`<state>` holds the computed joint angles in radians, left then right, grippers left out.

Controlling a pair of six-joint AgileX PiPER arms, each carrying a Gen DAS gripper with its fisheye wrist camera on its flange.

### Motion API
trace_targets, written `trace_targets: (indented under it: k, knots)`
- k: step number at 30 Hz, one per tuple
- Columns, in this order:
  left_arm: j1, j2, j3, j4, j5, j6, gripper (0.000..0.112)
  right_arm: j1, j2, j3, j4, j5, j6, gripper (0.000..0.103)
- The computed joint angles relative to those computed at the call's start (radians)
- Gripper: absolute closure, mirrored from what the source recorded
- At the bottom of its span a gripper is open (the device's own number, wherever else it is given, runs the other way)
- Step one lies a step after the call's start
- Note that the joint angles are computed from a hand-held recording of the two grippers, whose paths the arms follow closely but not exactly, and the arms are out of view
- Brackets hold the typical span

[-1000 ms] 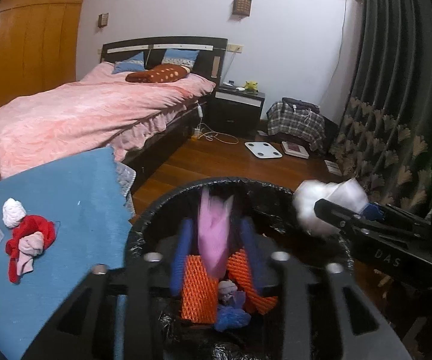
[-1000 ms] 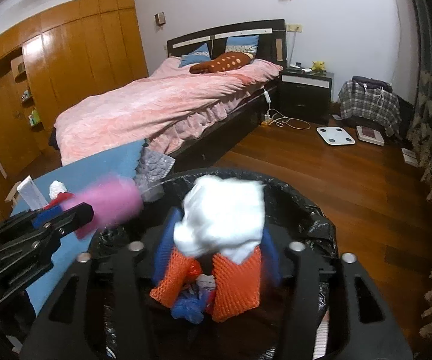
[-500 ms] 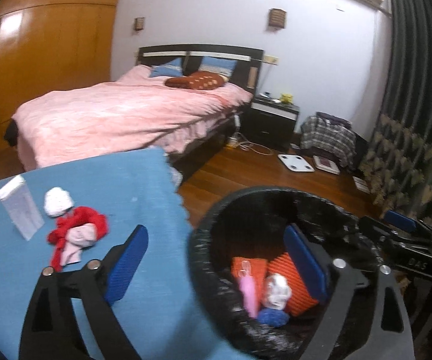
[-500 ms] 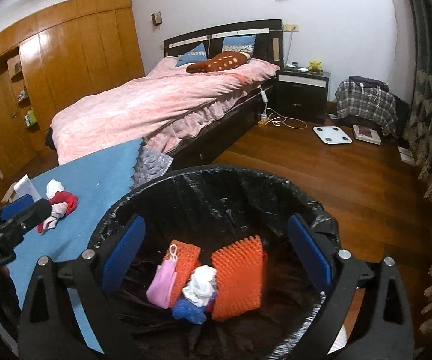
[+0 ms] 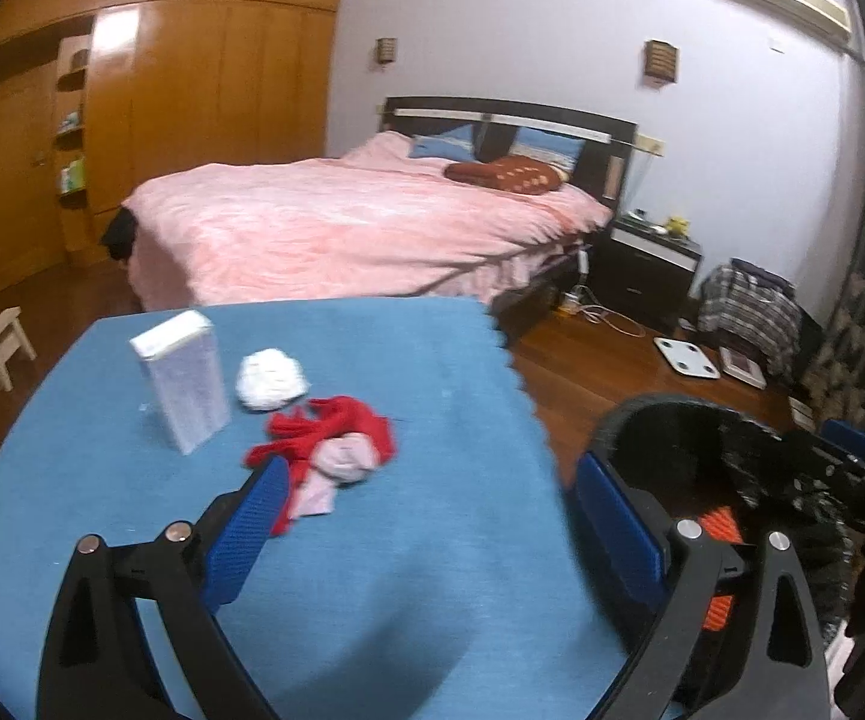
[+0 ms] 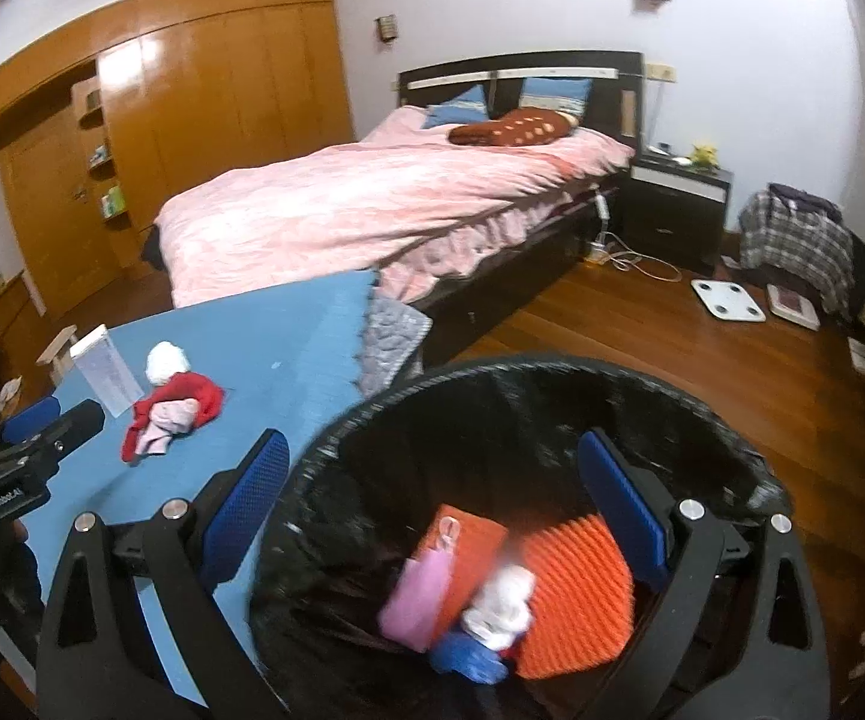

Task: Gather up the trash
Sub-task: 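Move both tools back to the remaining items on the table, then grasp the white box with the left gripper while the right gripper grasps the red glove and white tissue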

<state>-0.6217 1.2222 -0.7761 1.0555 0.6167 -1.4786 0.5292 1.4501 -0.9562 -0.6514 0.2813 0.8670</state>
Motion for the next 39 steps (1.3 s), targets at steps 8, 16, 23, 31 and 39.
trace_targets:
  k: [8, 16, 23, 31, 39]
  knots:
    - [0.155, -0.049, 0.072, 0.003, -0.046, 0.04, 0.018, 0.093, 0.167, -0.183, 0.016, 0.009, -0.019, 0.009]
    - [0.362, -0.045, 0.113, 0.004, -0.15, 0.092, 0.018, 0.147, 0.316, -0.362, 0.118, 0.035, -0.123, 0.009]
    - [0.542, 0.032, 0.104, 0.058, -0.268, 0.099, 0.018, 0.171, 0.459, -0.545, 0.215, 0.078, -0.224, 0.009]
    - [0.686, 0.179, 0.025, 0.1, -0.386, 0.124, 0.019, 0.189, 0.665, -0.852, 0.344, 0.194, -0.374, 0.009]
    - [0.766, 0.325, -0.076, -0.187, -0.487, 0.463, 0.019, 0.204, 0.839, -1.151, 0.414, 0.327, -0.489, 0.009]
